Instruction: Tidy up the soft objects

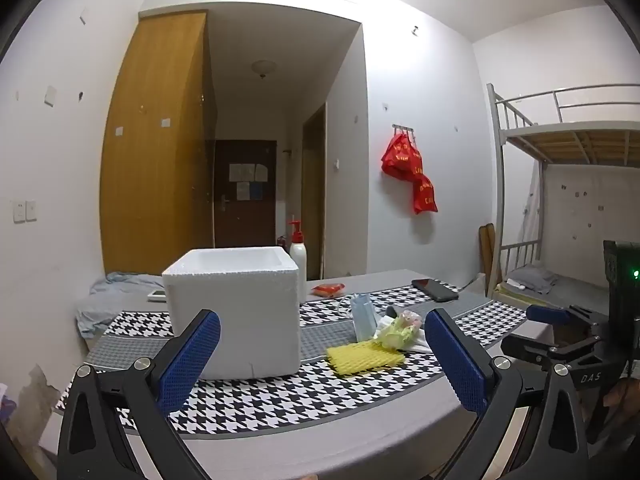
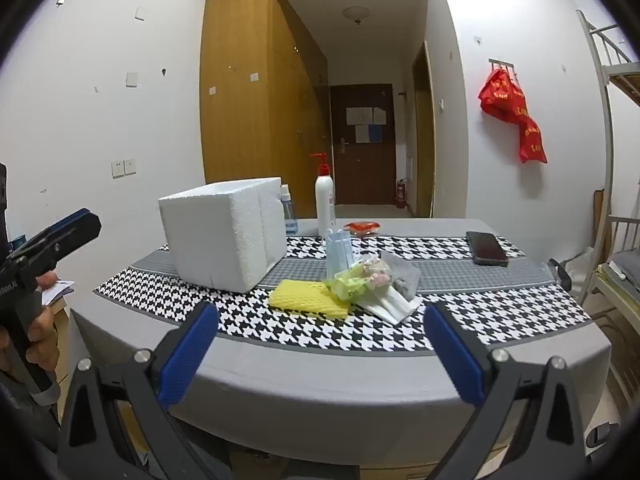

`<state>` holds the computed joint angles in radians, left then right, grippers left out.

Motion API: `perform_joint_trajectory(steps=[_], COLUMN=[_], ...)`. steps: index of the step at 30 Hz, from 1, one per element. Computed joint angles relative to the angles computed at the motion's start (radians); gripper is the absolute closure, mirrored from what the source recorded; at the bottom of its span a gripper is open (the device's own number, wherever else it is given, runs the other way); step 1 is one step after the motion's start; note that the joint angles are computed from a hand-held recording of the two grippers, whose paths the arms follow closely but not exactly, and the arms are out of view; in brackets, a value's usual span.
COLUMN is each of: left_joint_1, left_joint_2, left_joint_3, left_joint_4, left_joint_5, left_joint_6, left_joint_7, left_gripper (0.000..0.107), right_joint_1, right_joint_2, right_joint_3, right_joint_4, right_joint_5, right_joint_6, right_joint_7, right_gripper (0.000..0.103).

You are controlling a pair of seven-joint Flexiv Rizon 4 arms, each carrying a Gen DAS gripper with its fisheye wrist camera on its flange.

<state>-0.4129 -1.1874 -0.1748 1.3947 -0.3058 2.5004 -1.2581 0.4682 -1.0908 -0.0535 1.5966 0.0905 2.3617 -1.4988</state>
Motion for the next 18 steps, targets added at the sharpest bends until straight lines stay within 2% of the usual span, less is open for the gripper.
perform_joint_trajectory(steps=[4, 9, 10, 13, 18], left_joint_1=[0.029, 0.038, 0.013, -0.001, 0.005], left_joint_2=[0.003, 0.005, -0.001, -0.008, -0.011], left_joint_3=[-0.021, -0.01, 0.003, 0.011, -0.001], left_joint_4=[0.001, -0.004, -0.004, -0.012, -0.014], left_joint_5=[0.049, 0.059, 0.022, -0.004, -0.006], left_joint_6=[-0.022, -0.054, -0.02, -0.007, 0.006], left_joint_7=[-0.049, -0.078, -0.056, -0.034, -0.039], left_gripper=[0.005, 0.005, 0.005, 0.005, 0.005], right_joint_1=[-0.009, 0.004, 0.007, 0.001, -0.003], right_joint_2=[0.001, -0.001, 0.006, 0.014, 0.005], right_joint_3=[0.005, -0.001, -0.001, 0.003, 0.001], right_joint_4=[0.003, 0.001, 0.013, 0.027, 0.003], right_joint_5=[-0.011, 0.008, 0.015, 0.013, 0.004], right_joint_6=[0.006, 0.012, 0.018, 0.022, -0.003], right_joint_7=[0.005, -0.004, -0.007, -0.007, 0.001], right_gripper=[0.0, 0.0, 0.0, 0.0, 0.0])
